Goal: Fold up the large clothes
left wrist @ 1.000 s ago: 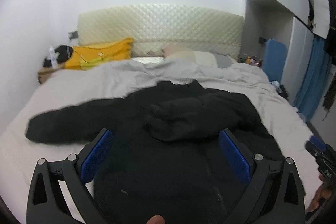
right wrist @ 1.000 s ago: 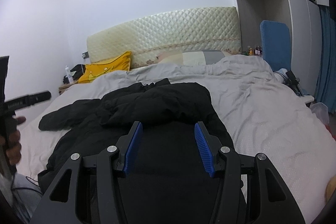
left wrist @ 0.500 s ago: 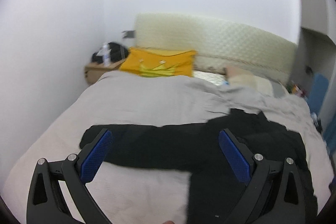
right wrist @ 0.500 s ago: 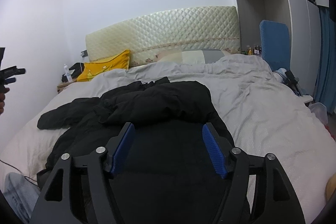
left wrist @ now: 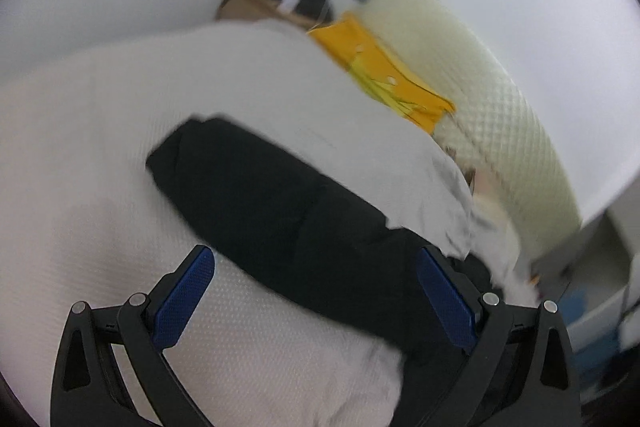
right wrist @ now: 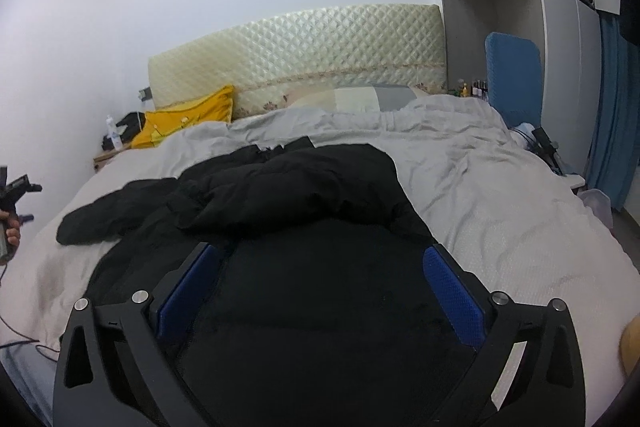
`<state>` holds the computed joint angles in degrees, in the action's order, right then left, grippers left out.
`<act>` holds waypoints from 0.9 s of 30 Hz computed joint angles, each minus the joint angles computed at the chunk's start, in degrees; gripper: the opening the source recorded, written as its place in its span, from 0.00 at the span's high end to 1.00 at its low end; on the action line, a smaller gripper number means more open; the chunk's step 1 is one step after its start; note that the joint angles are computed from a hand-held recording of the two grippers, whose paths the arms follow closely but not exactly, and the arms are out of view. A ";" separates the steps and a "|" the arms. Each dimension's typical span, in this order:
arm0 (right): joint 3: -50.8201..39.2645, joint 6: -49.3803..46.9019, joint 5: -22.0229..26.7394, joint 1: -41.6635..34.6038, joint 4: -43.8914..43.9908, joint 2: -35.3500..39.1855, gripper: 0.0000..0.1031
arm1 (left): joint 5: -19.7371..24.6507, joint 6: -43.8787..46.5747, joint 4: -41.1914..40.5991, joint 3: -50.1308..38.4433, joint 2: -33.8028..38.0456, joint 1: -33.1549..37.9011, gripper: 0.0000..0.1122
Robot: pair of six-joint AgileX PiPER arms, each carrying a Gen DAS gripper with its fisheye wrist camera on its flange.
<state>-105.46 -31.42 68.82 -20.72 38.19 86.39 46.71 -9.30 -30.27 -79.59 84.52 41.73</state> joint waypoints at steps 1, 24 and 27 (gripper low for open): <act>-0.38 1.02 -0.01 0.81 -1.18 0.39 0.00 | -0.89 2.76 -3.22 1.20 1.20 1.63 0.11; -6.08 20.25 -1.70 13.64 -19.27 7.55 0.00 | -15.03 35.39 -43.29 -1.62 29.72 7.48 0.51; -6.15 19.37 -1.57 13.40 -18.30 7.15 0.00 | -17.08 27.23 -36.31 -4.51 29.36 5.57 0.70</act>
